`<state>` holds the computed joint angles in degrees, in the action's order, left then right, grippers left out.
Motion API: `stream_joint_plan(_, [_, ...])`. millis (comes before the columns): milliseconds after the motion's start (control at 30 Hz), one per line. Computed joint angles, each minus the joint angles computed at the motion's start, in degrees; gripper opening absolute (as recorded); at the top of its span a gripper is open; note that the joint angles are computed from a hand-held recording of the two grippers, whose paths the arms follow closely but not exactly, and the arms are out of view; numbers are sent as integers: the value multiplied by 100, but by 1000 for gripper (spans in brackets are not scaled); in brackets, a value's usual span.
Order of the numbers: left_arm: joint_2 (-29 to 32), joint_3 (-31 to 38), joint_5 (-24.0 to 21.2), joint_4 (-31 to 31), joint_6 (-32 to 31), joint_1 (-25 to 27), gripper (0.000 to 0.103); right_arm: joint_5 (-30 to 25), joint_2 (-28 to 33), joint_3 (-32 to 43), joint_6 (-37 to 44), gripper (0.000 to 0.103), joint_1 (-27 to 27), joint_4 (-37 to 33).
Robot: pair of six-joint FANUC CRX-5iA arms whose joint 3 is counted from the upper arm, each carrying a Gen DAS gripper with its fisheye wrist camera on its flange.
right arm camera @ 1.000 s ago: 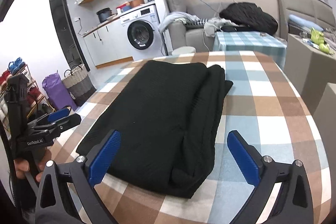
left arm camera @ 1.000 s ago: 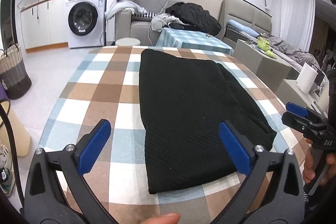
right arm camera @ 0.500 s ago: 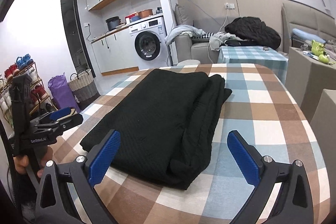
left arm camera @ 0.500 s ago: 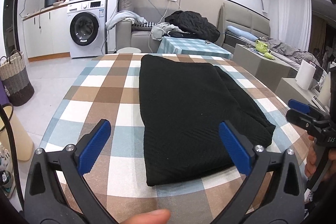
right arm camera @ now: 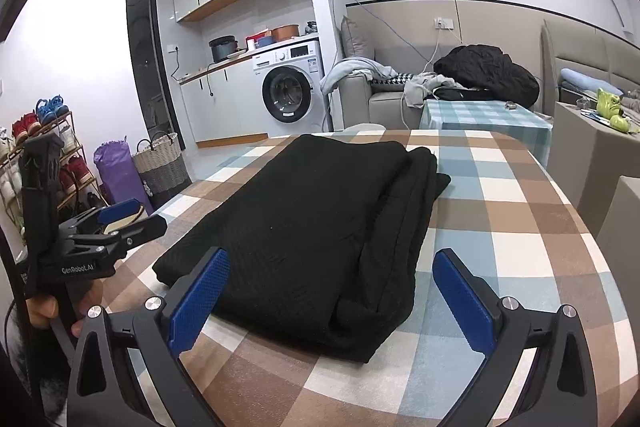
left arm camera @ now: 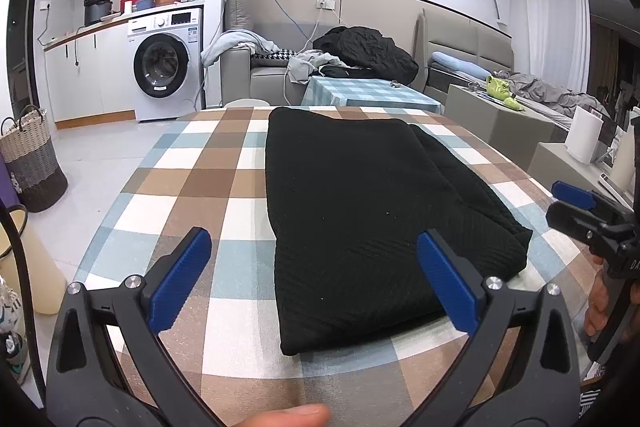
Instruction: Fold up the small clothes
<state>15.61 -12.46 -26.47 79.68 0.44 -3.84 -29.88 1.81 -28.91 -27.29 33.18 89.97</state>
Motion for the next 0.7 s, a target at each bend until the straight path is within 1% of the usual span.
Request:
stream_joint_plan(167, [2,-9,47,19,-4,-9,102,-227,57,51,140,103,103,-36])
stream_joint_plan(267, [-1,-22,-6,63,-11,8,102,-345,85,75,210,103,157,-65])
stream_joint_plan(400, [68,32,-166,134,24,60,102,-304,58,30,123,103,127,119])
stream_joint_plan(500, [107,79,-166,39,101,65,102,-221,20,-18,1,103,57,232])
stream_joint_plan(700, [111,52,-142,117,-66,30,102,-115,-28,-77,-230,103,-28,346])
